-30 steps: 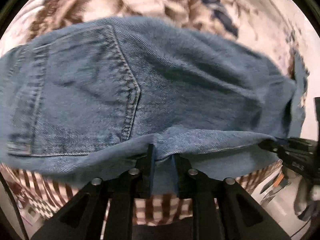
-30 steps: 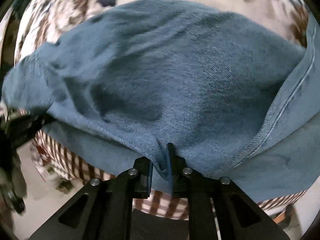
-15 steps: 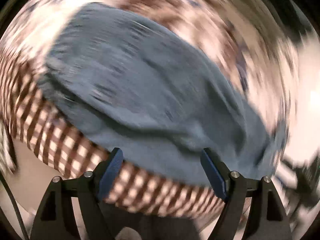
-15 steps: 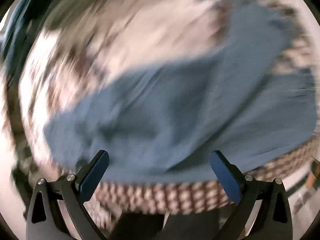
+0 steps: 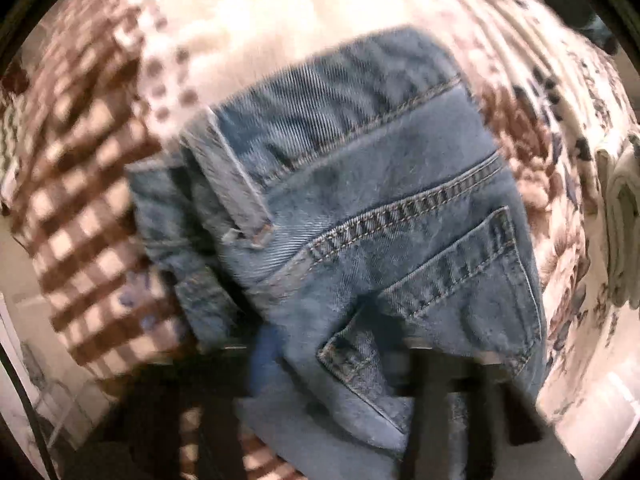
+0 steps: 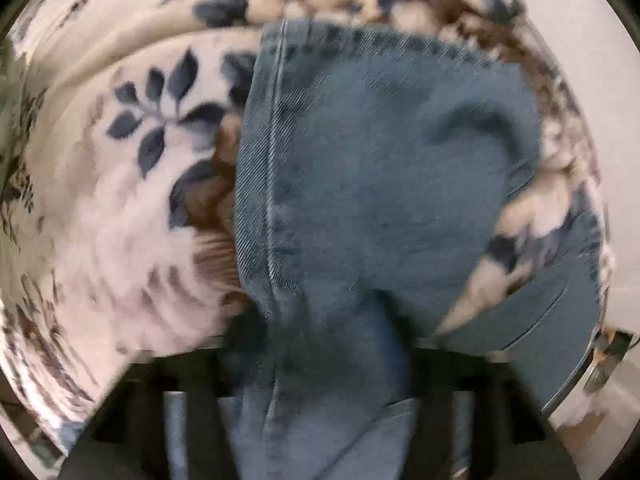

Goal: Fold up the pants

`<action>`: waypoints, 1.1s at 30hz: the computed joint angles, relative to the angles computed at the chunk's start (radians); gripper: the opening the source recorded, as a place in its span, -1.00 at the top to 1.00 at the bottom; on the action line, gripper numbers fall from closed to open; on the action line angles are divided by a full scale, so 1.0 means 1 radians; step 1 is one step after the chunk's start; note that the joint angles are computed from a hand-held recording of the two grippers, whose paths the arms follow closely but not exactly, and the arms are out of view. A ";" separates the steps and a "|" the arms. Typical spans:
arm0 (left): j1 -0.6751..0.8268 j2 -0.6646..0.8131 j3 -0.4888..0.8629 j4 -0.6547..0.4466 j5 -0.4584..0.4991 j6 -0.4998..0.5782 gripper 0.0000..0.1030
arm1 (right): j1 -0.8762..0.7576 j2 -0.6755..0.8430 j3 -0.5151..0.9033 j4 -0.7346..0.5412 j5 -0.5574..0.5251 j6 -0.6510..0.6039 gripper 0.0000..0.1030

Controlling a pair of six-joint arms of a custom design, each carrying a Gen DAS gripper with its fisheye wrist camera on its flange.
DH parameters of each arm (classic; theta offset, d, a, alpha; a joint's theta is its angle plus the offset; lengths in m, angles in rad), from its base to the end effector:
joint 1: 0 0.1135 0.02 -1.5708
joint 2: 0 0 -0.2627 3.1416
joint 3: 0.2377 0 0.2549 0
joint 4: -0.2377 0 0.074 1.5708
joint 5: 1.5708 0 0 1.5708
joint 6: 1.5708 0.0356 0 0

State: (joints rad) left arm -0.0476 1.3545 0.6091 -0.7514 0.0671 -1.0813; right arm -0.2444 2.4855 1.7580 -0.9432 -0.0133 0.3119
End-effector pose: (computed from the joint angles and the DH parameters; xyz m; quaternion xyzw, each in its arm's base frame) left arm 0.1941 -0.0116 0.1369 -0.4924 0.8689 -0.0481 0.0133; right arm 0.4291 -0.1065 0.0448 -0.2746 -0.9603 -0.0049 0.0501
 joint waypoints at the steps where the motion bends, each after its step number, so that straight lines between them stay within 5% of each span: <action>1: -0.022 -0.031 0.002 -0.021 -0.020 -0.009 0.78 | -0.011 -0.056 -0.066 0.048 -0.012 -0.003 0.86; 11: -0.135 -0.301 0.026 -0.268 -0.132 -0.029 0.83 | -0.341 -0.646 -0.596 0.191 -0.228 -0.033 0.86; 15: -0.050 -0.281 -0.037 -0.223 -0.114 0.029 0.83 | -0.500 -0.645 -0.764 0.267 -0.249 -0.099 0.86; 20: -0.087 -0.266 -0.059 -0.175 -0.087 0.001 0.75 | -0.623 -0.447 -0.820 0.337 -0.357 -0.066 0.77; 21: -0.088 -0.281 -0.062 -0.169 -0.066 -0.008 0.69 | -0.626 -0.443 -0.833 0.339 -0.386 -0.071 0.66; 25: -0.079 -0.402 -0.097 -0.170 0.018 -0.035 0.28 | -0.565 -0.504 -0.920 0.373 -0.472 -0.095 -0.39; 31: 0.091 -0.388 -0.185 -0.069 0.103 0.028 0.18 | -0.353 -0.449 -1.032 0.503 -0.557 0.025 -0.38; 33: 0.140 -0.400 -0.185 -0.077 0.108 0.050 0.18 | -0.269 -0.485 -1.104 0.630 -0.578 0.123 -0.19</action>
State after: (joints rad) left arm 0.0922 0.9542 0.4246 -0.8282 0.1747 -1.0316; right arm -0.5139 2.0007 0.6544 -0.3136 -0.5914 0.4353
